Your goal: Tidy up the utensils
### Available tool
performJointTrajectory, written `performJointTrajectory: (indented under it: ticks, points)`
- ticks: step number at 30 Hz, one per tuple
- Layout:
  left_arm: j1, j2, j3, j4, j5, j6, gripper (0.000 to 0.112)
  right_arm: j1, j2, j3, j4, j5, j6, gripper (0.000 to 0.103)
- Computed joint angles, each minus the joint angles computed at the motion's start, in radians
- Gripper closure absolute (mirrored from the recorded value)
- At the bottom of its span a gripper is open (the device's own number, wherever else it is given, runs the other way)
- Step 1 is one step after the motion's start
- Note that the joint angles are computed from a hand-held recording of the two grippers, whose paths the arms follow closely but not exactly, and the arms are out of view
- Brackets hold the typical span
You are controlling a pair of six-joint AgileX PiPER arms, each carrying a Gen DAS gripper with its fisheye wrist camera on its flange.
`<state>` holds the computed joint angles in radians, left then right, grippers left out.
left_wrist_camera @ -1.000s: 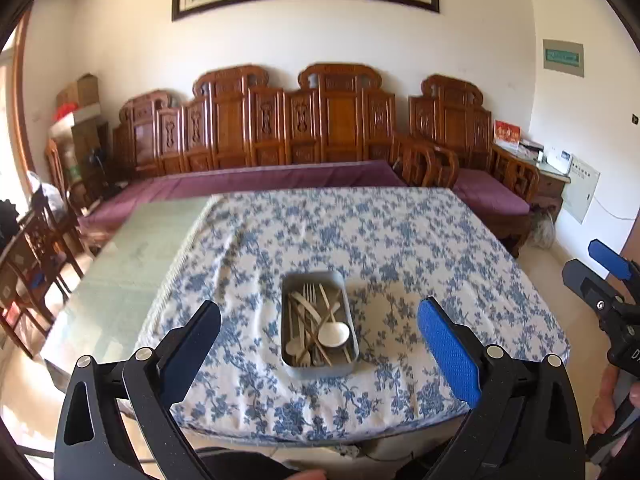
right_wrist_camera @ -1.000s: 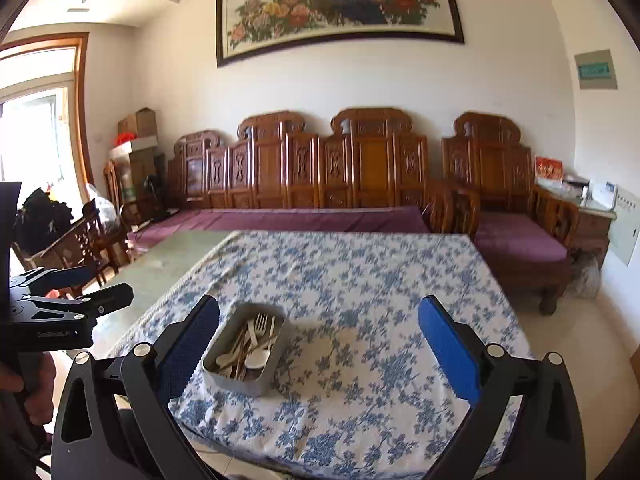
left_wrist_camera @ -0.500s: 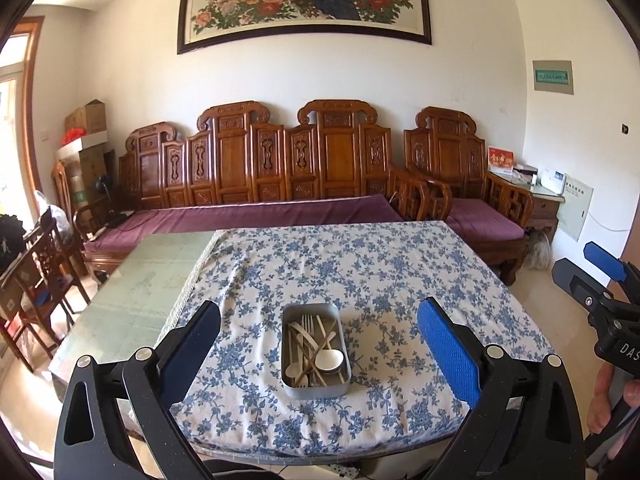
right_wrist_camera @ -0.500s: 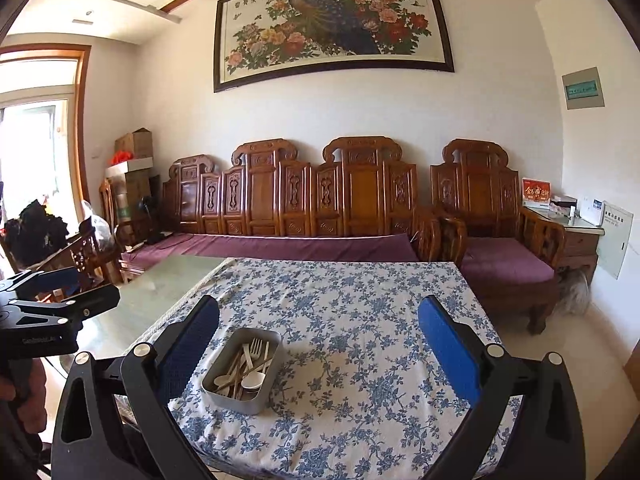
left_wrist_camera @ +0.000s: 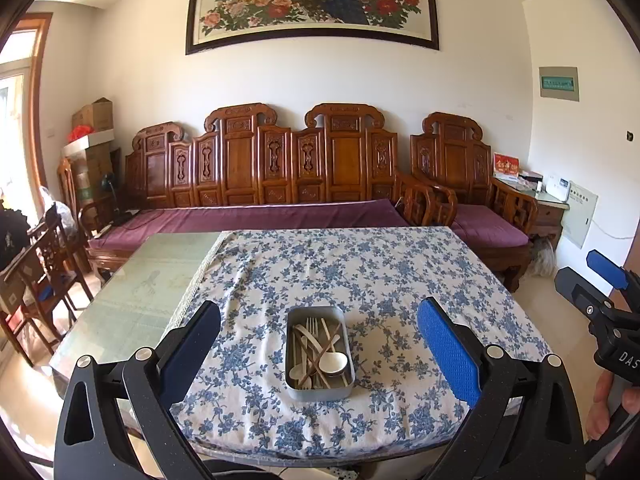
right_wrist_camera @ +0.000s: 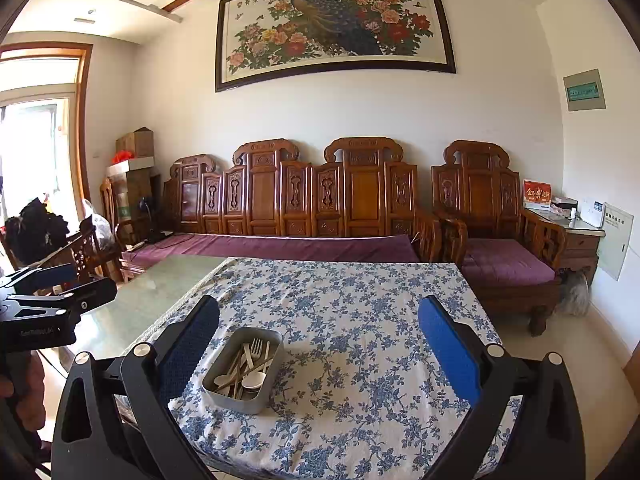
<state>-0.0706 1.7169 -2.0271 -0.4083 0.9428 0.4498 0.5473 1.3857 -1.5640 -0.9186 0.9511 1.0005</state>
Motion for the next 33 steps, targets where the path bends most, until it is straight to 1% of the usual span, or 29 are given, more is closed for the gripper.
performJointTrajectory:
  ticks: [9, 23, 33]
  points:
    - [0.005, -0.007, 0.002, -0.015, 0.007, 0.01, 0.017, 0.002, -0.001, 0.0, -0.001, 0.001, 0.002, 0.003]
    - [0.013, -0.032, 0.035, -0.04, -0.006, 0.033, 0.017, 0.004, 0.001, 0.003, -0.006, 0.0, 0.008, 0.003]
    - [0.008, -0.043, 0.043, -0.034, -0.006, 0.031, 0.017, 0.003, -0.001, 0.006, -0.003, -0.003, 0.009, 0.003]
